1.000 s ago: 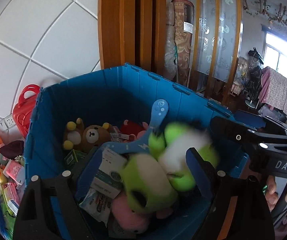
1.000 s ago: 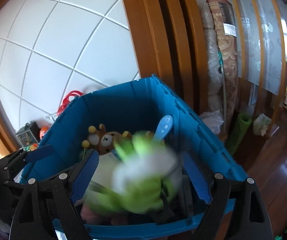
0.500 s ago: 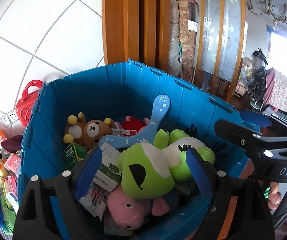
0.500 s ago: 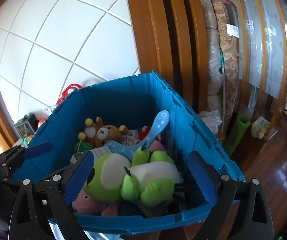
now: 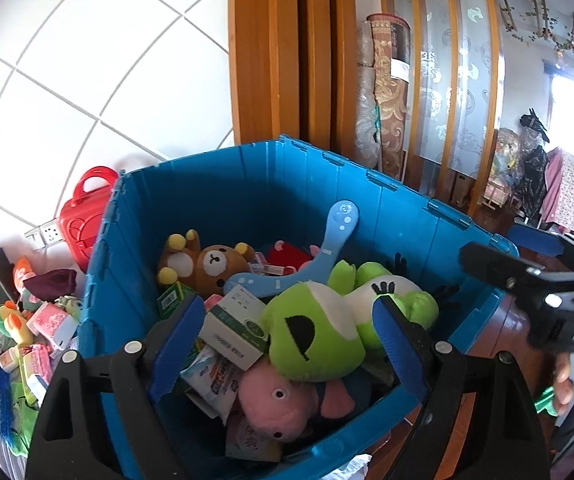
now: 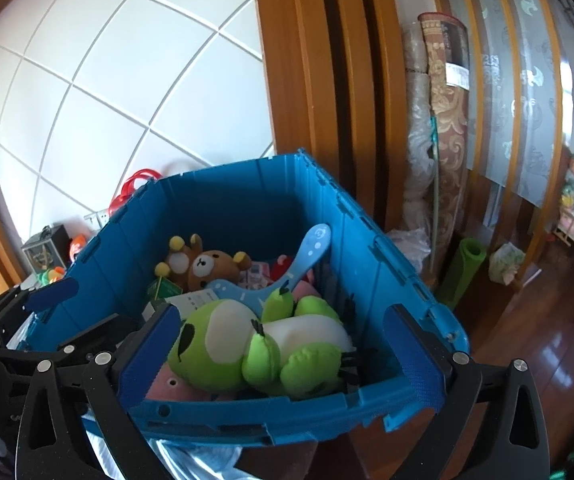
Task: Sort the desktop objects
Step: 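Lift the frog plush with both grippers and lower it into the blue crate, then open both grippers and return them to the pile on the bed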
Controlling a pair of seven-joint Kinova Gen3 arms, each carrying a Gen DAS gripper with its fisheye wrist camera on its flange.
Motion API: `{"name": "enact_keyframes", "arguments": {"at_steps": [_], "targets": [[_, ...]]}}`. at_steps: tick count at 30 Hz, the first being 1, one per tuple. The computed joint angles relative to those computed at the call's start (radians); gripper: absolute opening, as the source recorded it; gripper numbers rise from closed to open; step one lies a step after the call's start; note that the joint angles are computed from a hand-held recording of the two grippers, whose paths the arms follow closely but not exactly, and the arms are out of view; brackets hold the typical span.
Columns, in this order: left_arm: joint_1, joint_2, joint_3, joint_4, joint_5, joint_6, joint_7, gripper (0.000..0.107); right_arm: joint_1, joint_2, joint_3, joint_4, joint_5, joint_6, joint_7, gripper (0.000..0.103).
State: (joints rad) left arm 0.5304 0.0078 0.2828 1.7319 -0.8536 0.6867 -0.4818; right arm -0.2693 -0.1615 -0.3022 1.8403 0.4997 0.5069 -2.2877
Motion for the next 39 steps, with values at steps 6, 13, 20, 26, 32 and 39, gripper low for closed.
{"name": "enact_keyframes", "arguments": {"at_steps": [6, 13, 20, 26, 32, 39], "targets": [[-0.016, -0.048, 0.015, 0.065, -0.055, -0.01, 0.075, 0.086, 0.023, -0.015, -0.064, 0.015, 0.11, 0.06, -0.122, 0.103], [-0.098, -0.127, 0.043, 0.132, -0.05, -0.045, 0.091, 0.086, -0.045, 0.016, -0.099, -0.018, 0.189, 0.108, -0.192, 0.103], [-0.203, -0.291, -0.005, 0.256, 0.038, -0.092, 0.024, 0.086, -0.185, 0.095, -0.154, -0.085, 0.332, 0.155, -0.313, 0.103], [-0.245, -0.46, -0.163, 0.372, 0.153, -0.123, -0.128, 0.086, -0.356, 0.204, -0.193, -0.181, 0.484, 0.229, -0.428, 0.103], [-0.2, -0.63, -0.437, 0.449, 0.229, -0.084, -0.355, 0.086, -0.549, 0.362, -0.193, -0.325, 0.558, 0.323, -0.487, 0.103], [-0.178, -0.759, -0.76, 0.467, 0.248, -0.048, -0.64, 0.086, -0.749, 0.523, -0.134, -0.475, 0.578, 0.395, -0.546, 0.103]]}}
